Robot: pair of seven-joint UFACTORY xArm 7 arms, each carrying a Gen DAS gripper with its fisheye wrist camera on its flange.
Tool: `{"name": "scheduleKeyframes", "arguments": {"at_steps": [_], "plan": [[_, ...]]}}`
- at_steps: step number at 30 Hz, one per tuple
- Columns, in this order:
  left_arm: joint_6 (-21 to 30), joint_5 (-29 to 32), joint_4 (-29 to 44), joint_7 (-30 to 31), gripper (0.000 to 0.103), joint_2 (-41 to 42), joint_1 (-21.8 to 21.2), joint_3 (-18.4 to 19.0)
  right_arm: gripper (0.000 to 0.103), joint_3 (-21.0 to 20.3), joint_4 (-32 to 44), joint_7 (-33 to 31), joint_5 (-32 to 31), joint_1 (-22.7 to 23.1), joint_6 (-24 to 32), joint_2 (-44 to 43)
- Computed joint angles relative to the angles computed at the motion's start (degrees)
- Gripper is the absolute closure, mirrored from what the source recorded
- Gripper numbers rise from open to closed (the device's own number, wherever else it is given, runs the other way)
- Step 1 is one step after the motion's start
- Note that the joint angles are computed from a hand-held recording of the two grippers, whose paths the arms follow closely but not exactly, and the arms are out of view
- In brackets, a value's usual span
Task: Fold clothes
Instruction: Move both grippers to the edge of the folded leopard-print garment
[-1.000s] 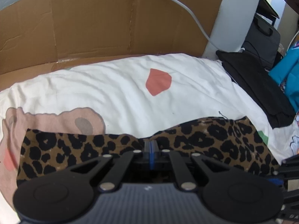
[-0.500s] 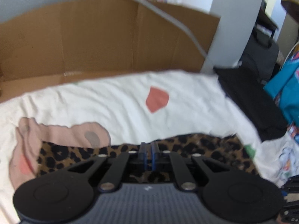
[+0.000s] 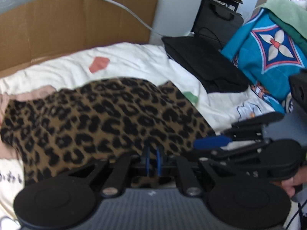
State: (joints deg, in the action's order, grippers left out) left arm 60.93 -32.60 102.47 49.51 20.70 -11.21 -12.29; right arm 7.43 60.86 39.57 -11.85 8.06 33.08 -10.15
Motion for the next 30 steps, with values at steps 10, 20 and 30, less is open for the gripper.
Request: {"name": "scheduleKeyframes", "arguments": {"at_steps": [10,20,30], "plan": [[-8.6,8.7,-7.7,0.6,0.098,-3.6,-1.5,2.4,0.070,-0.3,2.2,-1.1,-1.9,0.1,6.8,1.1],[-12.5,18.6,-6.0,-10.4,0.101,-2.3,0.4,6.1,0.069,0.3,2.0,2.2,-4.6,-0.7,13.2,-0.8],[-11.3,16.1,-1.9,-15.6,0.095,-2.0,4.2,4.5,0.068,1.2,3.3,7.2,-5.7,-0.6,16.3,-2.4]]}}
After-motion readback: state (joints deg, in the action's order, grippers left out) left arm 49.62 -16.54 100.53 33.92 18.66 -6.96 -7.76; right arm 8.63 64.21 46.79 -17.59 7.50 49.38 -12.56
